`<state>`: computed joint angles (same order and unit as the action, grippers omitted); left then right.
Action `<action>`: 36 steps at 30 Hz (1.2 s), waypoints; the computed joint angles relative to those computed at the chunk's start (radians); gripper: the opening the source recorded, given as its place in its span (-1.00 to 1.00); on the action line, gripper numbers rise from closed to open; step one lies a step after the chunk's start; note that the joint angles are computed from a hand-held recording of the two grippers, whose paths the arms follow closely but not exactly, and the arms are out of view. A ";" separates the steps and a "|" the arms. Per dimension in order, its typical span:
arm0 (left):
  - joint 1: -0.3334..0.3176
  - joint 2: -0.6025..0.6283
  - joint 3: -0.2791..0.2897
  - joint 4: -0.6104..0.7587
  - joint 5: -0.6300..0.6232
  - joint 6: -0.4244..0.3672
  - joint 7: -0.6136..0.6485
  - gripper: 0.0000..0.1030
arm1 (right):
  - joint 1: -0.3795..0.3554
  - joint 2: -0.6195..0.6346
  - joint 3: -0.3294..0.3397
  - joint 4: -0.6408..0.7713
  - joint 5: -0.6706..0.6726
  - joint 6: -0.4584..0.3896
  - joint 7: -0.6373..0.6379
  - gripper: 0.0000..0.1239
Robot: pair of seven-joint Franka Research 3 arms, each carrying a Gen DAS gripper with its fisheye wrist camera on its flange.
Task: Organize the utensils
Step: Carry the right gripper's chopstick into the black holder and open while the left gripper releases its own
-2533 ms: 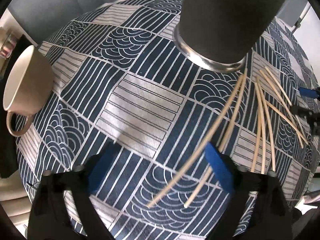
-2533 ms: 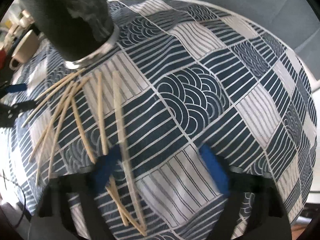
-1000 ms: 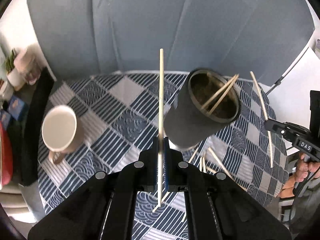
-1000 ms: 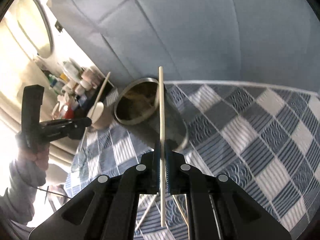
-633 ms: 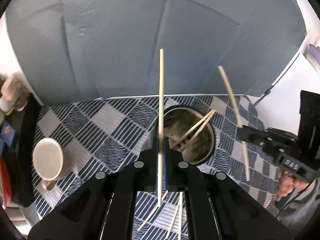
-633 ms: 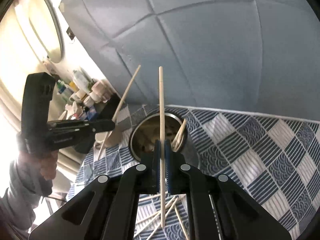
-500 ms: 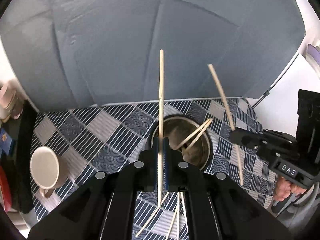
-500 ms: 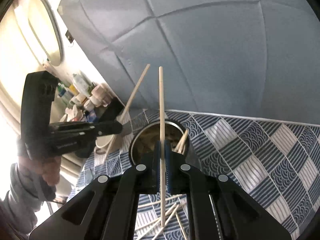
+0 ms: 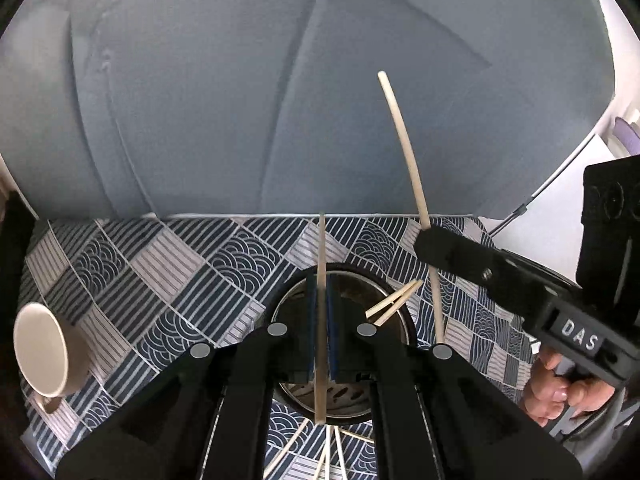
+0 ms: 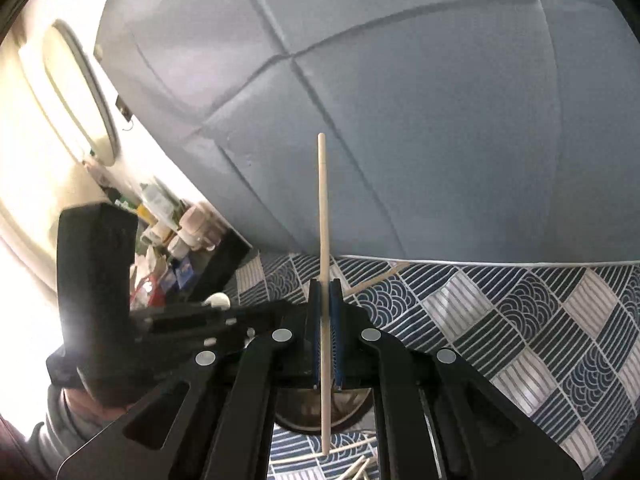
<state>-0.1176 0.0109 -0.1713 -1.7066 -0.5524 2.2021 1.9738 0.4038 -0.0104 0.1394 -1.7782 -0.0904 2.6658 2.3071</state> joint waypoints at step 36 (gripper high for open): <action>-0.004 0.015 -0.019 -0.052 0.012 0.028 0.002 -0.90 | -0.001 0.043 -0.040 -0.095 -0.407 0.280 0.461 -0.92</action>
